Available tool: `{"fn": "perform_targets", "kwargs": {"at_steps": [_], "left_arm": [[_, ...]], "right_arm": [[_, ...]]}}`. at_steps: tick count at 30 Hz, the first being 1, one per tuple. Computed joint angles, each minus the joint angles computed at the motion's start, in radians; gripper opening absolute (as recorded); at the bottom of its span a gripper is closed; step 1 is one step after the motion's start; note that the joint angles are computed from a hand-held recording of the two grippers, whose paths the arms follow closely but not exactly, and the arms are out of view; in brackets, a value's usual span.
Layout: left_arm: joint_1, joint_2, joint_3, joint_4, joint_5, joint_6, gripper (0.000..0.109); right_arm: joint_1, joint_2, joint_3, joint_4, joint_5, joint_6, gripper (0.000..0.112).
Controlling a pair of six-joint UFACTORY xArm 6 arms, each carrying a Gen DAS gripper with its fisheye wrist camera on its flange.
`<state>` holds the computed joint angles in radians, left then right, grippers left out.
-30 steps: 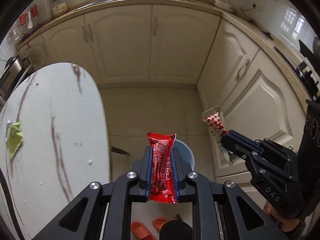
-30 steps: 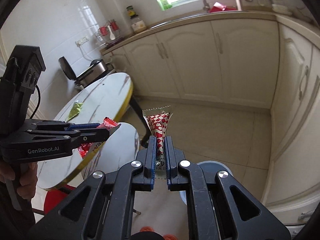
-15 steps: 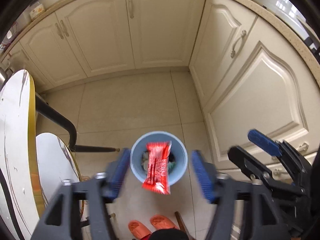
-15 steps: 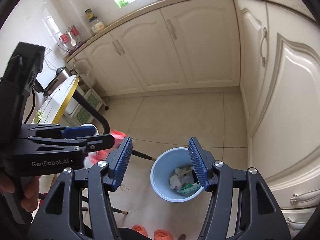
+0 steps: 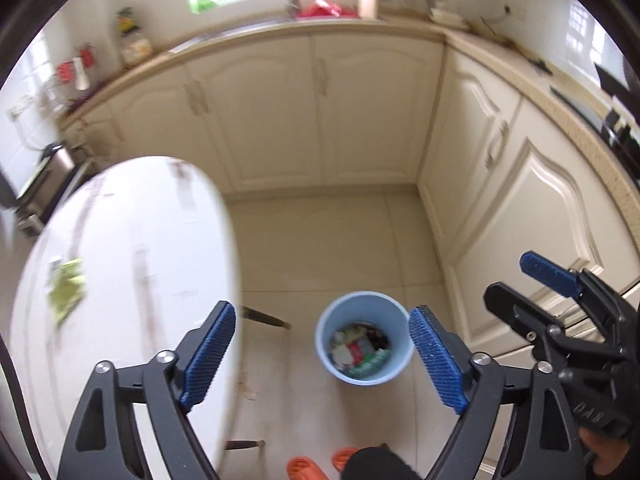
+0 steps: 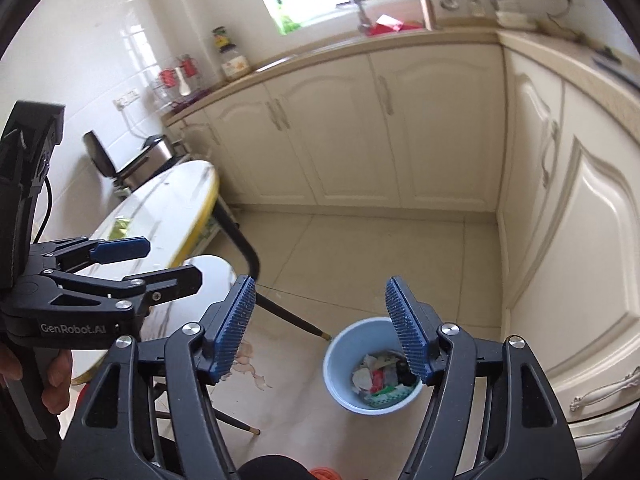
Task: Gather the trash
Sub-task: 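Bring both tools back over the green packet and silver wrapper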
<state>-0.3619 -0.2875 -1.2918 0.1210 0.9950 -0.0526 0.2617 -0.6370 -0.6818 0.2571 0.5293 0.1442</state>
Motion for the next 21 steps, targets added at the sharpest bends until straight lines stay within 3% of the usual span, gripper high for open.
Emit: {"fn": "perform_targets", "kwargs": {"at_steps": [4,8,11,16,21], "left_arm": [[0.09,-0.135,0.083,0.001,0.001,-0.011,0.091],[0.229,-0.227,0.121,-0.027,0.02,0.04,0.093],[0.351,-0.284,0.14,-0.054,0.043,0.089,0.093],[0.584,-0.318,0.139,-0.113,0.069,0.224,0.093],[0.735,-0.279,0.128,-0.131,0.052,0.282,0.093]], "right_arm": [[0.115,0.052,-0.092,-0.082,-0.007,0.061,0.076],[0.236,0.171,-0.231,-0.119,-0.005,0.066,0.078],[0.309,0.305,-0.365,-0.116,0.008,0.045,0.086],[0.4,0.566,-0.627,-0.067,0.055,0.009,0.087],[0.445,0.867,-0.969,-0.001,0.184,-0.004,0.089]]}}
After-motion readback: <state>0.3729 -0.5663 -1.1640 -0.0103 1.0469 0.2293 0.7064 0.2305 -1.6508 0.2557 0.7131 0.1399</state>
